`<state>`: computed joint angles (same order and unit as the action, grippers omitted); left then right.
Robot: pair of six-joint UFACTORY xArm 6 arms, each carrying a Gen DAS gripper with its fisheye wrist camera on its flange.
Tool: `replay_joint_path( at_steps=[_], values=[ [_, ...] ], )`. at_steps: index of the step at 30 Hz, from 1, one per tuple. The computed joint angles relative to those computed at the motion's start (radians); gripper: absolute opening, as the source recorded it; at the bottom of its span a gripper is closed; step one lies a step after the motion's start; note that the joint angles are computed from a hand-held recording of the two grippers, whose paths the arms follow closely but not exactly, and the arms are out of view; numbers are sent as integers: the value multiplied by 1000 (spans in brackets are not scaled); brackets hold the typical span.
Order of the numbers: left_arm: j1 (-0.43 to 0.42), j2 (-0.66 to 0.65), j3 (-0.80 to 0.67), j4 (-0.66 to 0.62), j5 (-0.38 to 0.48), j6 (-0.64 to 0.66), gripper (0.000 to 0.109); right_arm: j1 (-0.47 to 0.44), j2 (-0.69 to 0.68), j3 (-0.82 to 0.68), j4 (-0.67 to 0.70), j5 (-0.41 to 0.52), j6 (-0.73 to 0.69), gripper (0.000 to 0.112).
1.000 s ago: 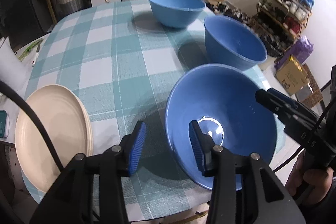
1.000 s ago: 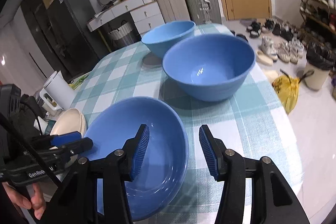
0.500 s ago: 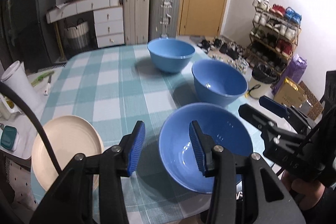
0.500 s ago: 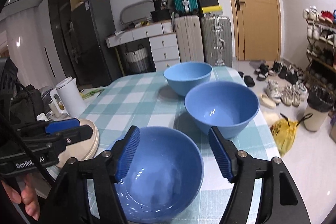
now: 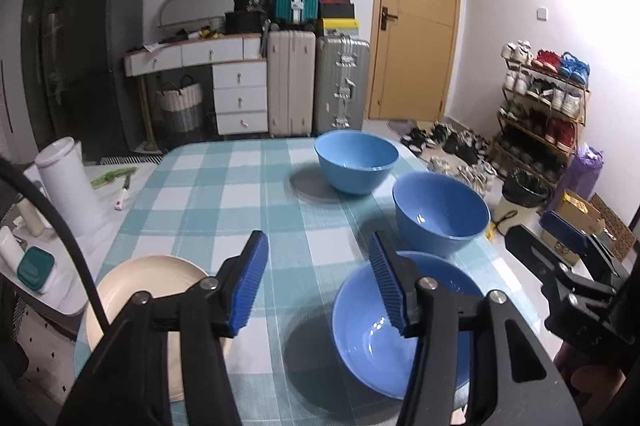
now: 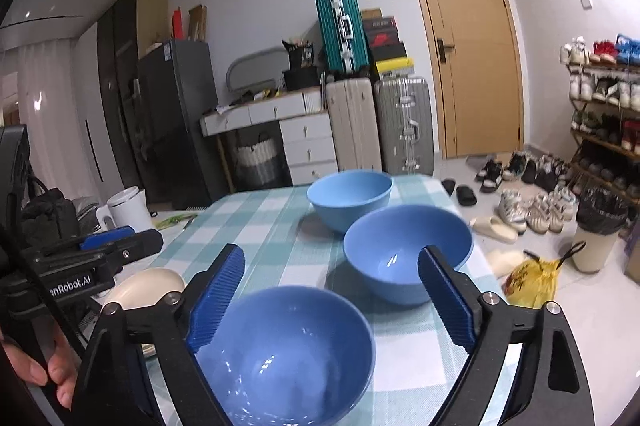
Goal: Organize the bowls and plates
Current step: 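Withdraw both tools and move them toward the next blue bowl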
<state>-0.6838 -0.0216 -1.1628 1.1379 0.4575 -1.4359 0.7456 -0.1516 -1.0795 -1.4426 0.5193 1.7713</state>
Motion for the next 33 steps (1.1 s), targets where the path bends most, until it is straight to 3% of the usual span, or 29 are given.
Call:
replay_joint_path(
  at_steps=[3, 6, 9, 11, 17, 20, 22, 25, 33],
  values=[
    [-19, -23, 7, 169, 49, -152, 100, 19, -11, 3, -64, 27, 37, 99],
    [-70, -63, 31, 425, 156, -357, 103, 32, -16, 3, -112, 44, 58, 101],
    [-120, -58, 31, 560, 258, -373, 103, 37, -22, 12, -149, 56, 81, 101],
    [-135, -31, 9, 552, 296, -317, 103, 36, -25, 20, -160, 64, 88, 102],
    [-96, 59, -47, 552, 219, -297, 103, -16, -6, 35, -186, 19, 138, 102],
    [-95, 88, -55, 636, 244, -368, 103, -46, 24, 22, -197, -16, 161, 102],
    [-71, 113, -77, 596, 189, -350, 103, -69, 44, 14, -214, -50, 195, 102],
    [-23, 155, -124, 436, 87, -239, 103, -99, 75, -10, -207, -96, 201, 102],
    [16, 186, -173, 196, 52, -37, 103, -122, 122, -53, -161, -108, 175, 102]
  ],
)
